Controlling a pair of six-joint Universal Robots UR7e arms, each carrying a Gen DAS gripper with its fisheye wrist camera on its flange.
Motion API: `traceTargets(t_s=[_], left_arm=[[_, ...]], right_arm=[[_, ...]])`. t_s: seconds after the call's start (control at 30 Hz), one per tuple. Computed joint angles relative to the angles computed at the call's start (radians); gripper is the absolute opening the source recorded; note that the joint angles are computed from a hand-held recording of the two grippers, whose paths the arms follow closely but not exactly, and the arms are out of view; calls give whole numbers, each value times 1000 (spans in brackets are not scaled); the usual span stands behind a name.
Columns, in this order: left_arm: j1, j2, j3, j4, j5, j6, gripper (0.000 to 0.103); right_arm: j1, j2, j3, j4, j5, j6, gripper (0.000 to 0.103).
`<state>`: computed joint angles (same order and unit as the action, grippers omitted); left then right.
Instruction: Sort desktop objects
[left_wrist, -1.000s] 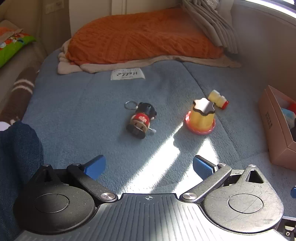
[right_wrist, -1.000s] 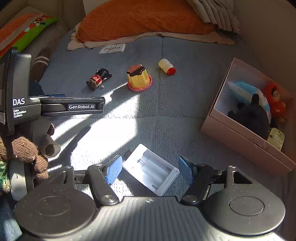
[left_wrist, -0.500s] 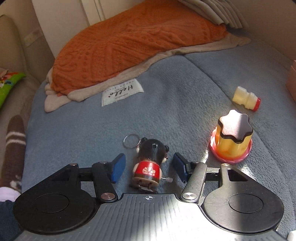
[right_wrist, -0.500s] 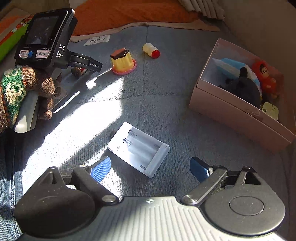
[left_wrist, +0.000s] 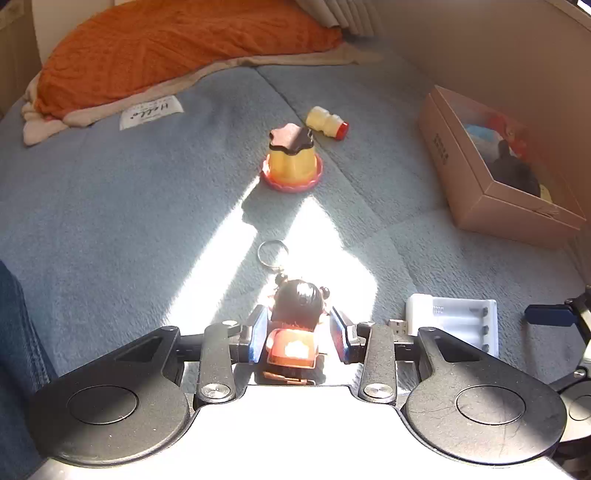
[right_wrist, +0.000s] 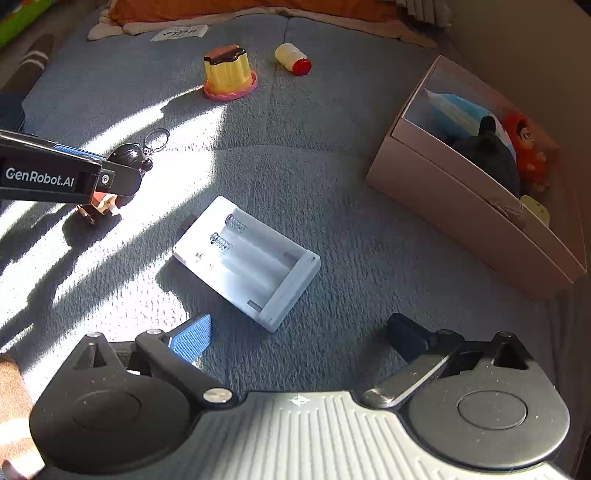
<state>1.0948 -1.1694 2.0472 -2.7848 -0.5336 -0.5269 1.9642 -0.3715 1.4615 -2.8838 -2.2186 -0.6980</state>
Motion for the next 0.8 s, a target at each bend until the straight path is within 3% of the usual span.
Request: traceTargets(t_s=[0.03,0.13,0.23,0.3,0.4,0.47,0.6,0.8], left_arm=[[-9,-4,24,-31,13,-17,55],[-16,-13,62,-81,58,-64,66],[-4,-28,70,-112,39,-80,72],[-4,-27,74,-125,40,-69,79],[-4,-19,72,-116,44,-50,83],[-6,-13,68,-103,40,-37,84],[-10,-28,85,-153,-45,26,89],[7,-27,77,-184,-165,42,90]], right_arm=[[1,5,2,-13,-7,-13,102],[5,20,14,-98,-17,-87,103],[16,91,-19,-372,-73,-243,103],[11,122,-62,-437,-90,-264,103],[1,102,-81,-312,-88,-126,103],[-2,97,-82,-280,-89,-95,103],[-10,98,-102,-217,-83,-17,103],[-37,65,-162,70,-41,295,103]])
